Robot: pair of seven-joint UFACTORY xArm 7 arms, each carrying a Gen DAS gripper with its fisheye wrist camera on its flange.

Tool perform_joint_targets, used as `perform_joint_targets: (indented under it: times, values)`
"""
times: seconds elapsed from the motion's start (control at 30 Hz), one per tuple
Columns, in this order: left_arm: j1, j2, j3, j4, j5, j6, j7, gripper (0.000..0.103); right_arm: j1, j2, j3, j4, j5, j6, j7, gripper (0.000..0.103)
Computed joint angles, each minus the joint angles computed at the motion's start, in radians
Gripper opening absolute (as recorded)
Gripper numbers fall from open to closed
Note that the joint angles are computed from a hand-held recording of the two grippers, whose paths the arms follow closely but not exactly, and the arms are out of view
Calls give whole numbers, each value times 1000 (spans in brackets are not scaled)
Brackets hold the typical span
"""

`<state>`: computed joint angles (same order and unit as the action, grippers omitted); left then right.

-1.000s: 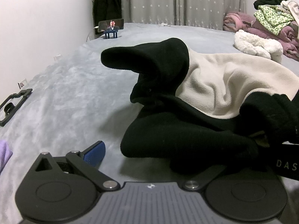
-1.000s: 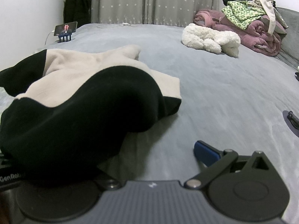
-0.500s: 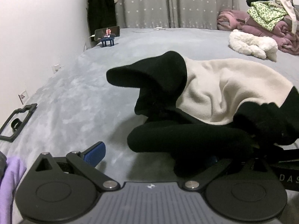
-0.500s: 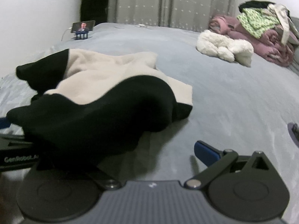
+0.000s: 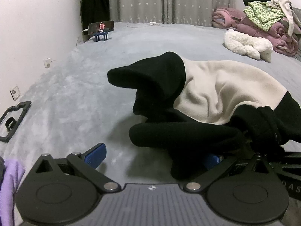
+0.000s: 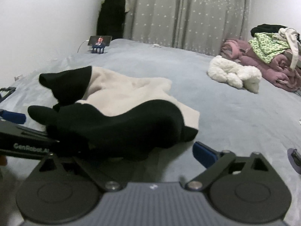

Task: Fold clothes
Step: 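Move both grippers to the crumpled cream-and-black shirt and grasp its edges, then close both grippers on the shirt and lift it off the bed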

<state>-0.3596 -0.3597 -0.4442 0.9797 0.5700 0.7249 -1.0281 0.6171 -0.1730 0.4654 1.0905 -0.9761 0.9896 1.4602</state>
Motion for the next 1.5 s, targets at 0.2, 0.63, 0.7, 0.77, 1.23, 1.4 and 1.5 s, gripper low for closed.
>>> perform_joint_targets:
  times: [0.2,0.63,0.7,0.77,1.23,1.4,1.5]
  values:
    - [-1,-14,15,-4,-3,-14,33,103,-4,-22,1,-20,-13,-23,2,76]
    - [27,-79,54,-44,-114,-102,144,103,-34,-65,33,-57,-120,-66,66,33]
    - [27,-86,61,-50,-139,-111,174,103,-43,-77,41,-64,-139,-63,89,24]
    - [27,-90,67,-54,-160,-118,207,103,-51,-92,48,-73,-151,-59,117,21]
    - [41,-122,86,-72,-240,-158,335,103,-96,-166,116,-101,-184,89,242,9]
    - [84,-159,84,-90,-245,-189,338,103,-92,-151,100,-95,-123,38,146,31]
    - [120,-176,75,-94,-247,-189,311,103,-88,-116,109,-71,-126,46,94,57]
